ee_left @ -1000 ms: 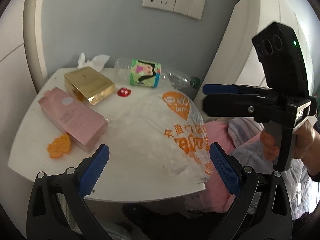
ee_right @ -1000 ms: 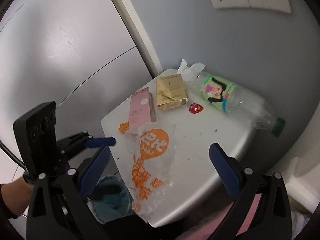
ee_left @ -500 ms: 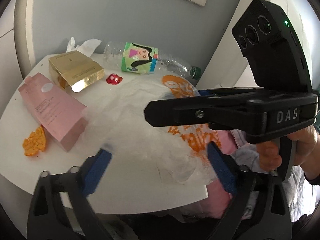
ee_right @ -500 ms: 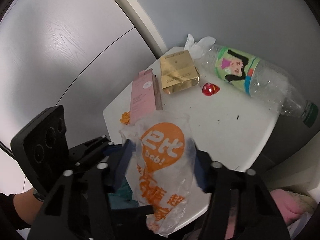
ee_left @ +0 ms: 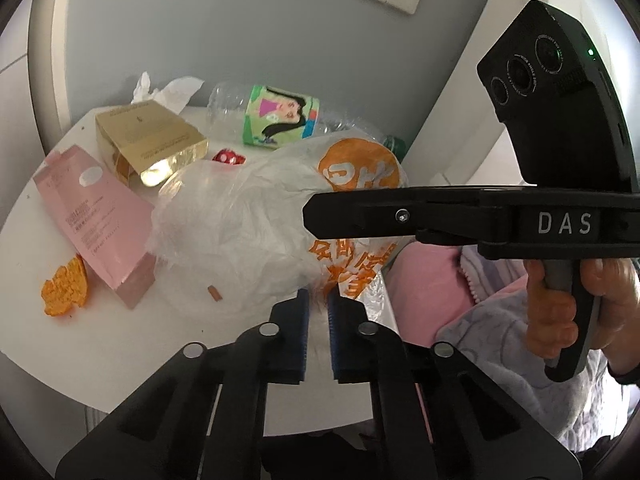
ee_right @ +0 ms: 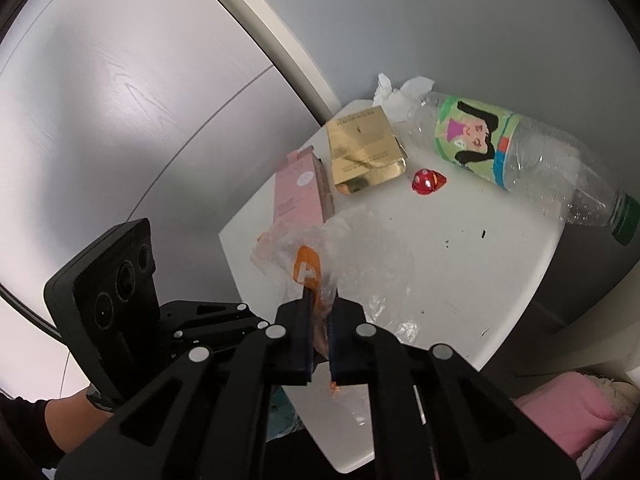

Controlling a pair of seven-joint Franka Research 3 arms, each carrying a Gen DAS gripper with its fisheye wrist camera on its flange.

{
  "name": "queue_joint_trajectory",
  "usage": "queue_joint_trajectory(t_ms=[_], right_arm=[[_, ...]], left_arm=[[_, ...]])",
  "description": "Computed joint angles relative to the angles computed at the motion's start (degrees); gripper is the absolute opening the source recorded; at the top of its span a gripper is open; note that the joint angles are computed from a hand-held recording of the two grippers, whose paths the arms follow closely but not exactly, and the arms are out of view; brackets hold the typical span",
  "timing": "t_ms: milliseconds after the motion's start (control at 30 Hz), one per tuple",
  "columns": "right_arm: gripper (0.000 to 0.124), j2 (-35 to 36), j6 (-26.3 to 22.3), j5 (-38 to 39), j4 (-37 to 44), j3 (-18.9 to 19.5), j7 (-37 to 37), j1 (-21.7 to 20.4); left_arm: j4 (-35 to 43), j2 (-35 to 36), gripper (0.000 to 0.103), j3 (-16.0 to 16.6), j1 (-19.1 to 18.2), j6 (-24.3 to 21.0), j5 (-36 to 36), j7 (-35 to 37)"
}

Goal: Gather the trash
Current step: 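Lift the plastic bag with the left tool and carry it over the bin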

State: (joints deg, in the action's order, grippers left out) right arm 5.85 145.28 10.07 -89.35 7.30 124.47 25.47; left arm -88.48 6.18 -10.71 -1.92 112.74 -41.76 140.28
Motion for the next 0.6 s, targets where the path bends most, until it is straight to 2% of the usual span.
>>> queue_joint_trajectory(t_ms=[267, 600], right_arm=[[0.008, -0.7, -0.3, -2.4, 1.6, 0.5, 0.5, 0.9], [0.008, 4.3, -3.1, -6.9, 11.4, 1.5, 0.6, 5.0]], left_arm=[[-2.6, -4.4, 0.005, 1.2, -0.2, 1.0, -0.9, 1.5], [-7.9, -11.7, 0.005, 5.8, 0.2, 2.1, -1.2, 1.4]])
